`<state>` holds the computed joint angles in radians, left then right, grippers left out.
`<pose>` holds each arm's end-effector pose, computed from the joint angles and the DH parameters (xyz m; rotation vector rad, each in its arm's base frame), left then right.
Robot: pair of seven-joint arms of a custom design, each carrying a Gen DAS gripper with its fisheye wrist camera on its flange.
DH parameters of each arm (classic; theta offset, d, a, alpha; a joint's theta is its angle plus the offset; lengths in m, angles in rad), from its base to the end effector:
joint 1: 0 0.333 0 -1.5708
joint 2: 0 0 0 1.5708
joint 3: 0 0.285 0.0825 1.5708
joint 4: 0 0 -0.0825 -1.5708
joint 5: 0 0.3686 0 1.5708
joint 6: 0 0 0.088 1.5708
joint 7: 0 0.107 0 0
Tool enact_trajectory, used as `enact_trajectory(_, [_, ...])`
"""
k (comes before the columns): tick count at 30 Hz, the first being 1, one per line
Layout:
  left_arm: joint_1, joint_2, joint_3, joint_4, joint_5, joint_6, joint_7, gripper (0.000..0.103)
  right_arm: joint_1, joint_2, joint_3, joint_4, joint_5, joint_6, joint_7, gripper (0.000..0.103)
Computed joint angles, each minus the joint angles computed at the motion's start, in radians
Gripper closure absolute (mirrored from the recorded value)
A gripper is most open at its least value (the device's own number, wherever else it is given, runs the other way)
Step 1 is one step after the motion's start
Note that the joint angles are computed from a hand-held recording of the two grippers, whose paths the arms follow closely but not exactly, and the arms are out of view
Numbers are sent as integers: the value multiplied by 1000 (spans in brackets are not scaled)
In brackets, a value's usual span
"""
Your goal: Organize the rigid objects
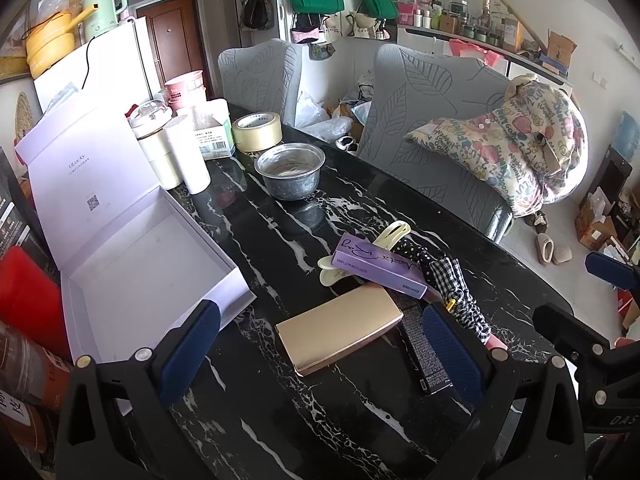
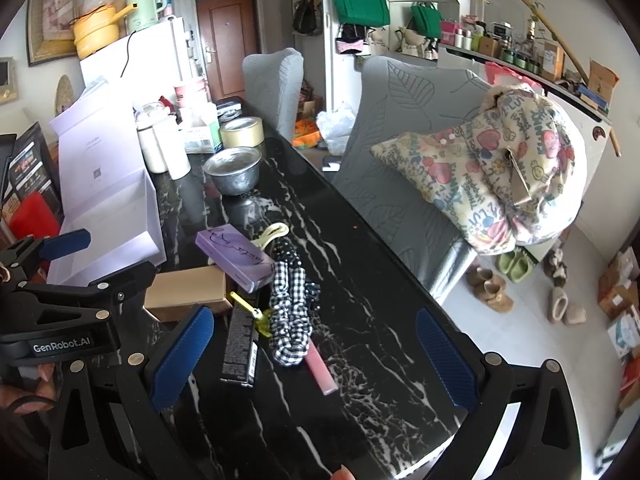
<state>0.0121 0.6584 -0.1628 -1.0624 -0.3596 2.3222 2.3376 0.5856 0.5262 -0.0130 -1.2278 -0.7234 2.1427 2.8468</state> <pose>0.7447 -0.0771 0.5018 -1.1367 2.4022 -0.8961 0.6156 0.3663 0.4969 -1.3926 2.1415 -0.8376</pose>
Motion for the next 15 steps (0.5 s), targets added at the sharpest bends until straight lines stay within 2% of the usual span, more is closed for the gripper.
enact_trajectory(15, [5, -7, -3, -12, -4, 0, 4, 0, 3, 3, -1, 8, 2, -6, -8, 0])
